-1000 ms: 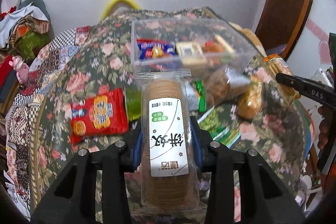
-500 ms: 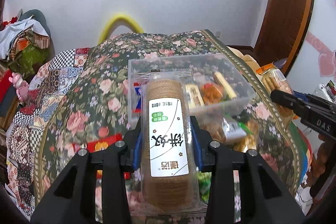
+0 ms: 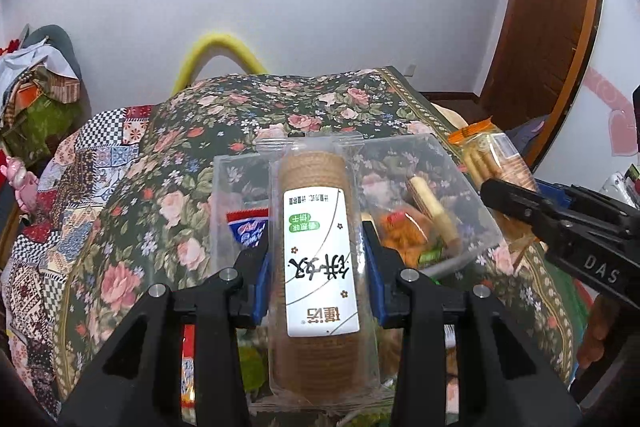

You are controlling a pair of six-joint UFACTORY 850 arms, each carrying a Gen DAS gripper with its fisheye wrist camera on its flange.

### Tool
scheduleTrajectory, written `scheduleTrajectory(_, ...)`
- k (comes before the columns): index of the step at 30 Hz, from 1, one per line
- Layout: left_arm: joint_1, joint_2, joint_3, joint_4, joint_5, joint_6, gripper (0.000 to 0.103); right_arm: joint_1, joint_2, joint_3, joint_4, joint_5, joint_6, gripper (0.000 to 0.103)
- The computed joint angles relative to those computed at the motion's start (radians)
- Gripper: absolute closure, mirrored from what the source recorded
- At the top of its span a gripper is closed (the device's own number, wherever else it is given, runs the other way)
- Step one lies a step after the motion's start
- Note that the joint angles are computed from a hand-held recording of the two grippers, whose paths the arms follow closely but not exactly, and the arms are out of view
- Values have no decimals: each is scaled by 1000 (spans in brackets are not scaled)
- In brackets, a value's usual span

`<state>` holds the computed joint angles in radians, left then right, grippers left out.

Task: Organize snacks
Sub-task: 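Carry the cracker tube and wrapped bar over the box and lower them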

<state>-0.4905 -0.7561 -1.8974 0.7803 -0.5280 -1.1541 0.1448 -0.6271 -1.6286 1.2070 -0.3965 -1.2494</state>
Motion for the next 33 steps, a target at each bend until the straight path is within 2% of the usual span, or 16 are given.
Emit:
scheduleTrajectory(7, 23, -91, -126, -78, -22, 98, 64, 10, -88, -122, -161, -13, 161, 72)
scheduleTrajectory(14, 55, -190, -261, -224, -47, 236, 64, 22, -179, -246, -365, -53, 346, 72)
scheduleTrajectory(19, 69, -262, -362, -306, -105, 323, 64, 32, -238, -334, -528, -88, 478, 72)
scheduleTrajectory(27, 79, -319, -437, -374, -142, 383, 64, 27, -313, -447, -592, -176, 571, 72)
scheduleTrajectory(31, 72, -322, -449, -350, -154, 388, 64, 29, -316, -454, -613, -177, 589, 71)
scheduleTrajectory(33, 65, -303, -424, -314, -142, 371, 64, 34, -303, -435, -646, -150, 611, 71)
